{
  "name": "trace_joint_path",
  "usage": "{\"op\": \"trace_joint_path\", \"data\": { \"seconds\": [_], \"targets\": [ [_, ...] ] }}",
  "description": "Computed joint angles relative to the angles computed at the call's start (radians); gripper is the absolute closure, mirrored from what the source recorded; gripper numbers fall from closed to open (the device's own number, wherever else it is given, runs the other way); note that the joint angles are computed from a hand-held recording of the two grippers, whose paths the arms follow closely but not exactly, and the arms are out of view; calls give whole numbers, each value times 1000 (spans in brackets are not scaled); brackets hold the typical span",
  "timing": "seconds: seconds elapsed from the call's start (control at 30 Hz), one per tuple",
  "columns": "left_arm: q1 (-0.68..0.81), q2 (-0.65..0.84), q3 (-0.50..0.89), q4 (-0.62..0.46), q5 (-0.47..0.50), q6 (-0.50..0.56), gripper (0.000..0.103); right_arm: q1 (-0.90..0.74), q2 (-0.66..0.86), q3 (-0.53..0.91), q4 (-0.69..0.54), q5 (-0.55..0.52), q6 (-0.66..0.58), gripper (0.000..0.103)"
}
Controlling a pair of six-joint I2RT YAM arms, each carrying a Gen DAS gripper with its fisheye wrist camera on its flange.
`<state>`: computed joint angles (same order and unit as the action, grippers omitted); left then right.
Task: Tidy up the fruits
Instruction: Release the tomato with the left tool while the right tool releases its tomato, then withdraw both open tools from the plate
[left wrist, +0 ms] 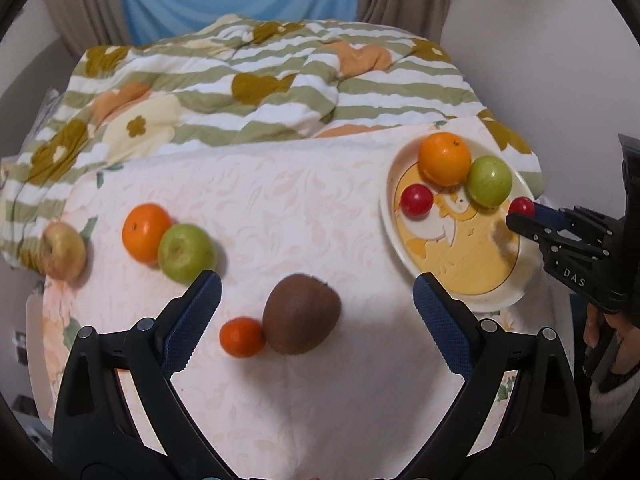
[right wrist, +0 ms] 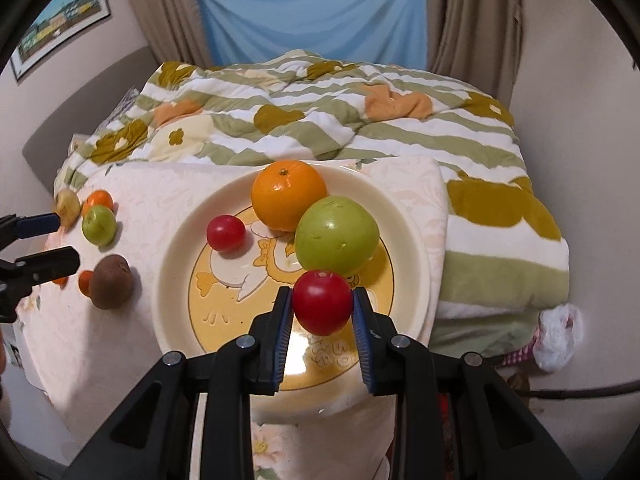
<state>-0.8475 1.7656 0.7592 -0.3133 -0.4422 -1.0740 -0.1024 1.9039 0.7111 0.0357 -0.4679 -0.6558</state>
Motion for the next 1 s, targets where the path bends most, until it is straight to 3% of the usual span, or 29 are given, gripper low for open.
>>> {"op": "trace_joint_path", "data": {
  "seconds": [0.17, 0.4, 0.43, 0.47, 0.5, 0.53, 0.57, 0.67, 1.0],
  "targets": [
    [-24, -6, -47, 50, 12, -49, 0, 13, 14, -18, 40, 11, -24, 76],
    [-51, -9, -52, 23, -4, -105, 0, 14, 15, -48, 93, 14, -44, 75],
    [-56, -12, -52, 15, -8, -113, 0, 12, 12, -50, 95, 9, -45, 71],
    [-61, -14, -48, 3, -12, -121, 0, 5, 5, -54, 94, 0, -48, 52],
    [-67, -18, -44, -11, -16, -130, 0, -2, -3, -60, 99, -10, -49, 39],
    [-72, -23, -44, -23, -19, -138, 0, -13, -15, -73, 112, -26, -47, 15],
    [-77, -31, -45, -31, -21, -144, 0, -26, -27, -83, 121, -44, -48, 8],
    [-102, -60, -46, -66, -40, -174, 0, -48, -61, -102, 120, -67, -52, 0],
    [-226, -195, -14, -284, -129, -319, 0, -105, -275, -142, -41, -160, -88, 0]
  ]
}}
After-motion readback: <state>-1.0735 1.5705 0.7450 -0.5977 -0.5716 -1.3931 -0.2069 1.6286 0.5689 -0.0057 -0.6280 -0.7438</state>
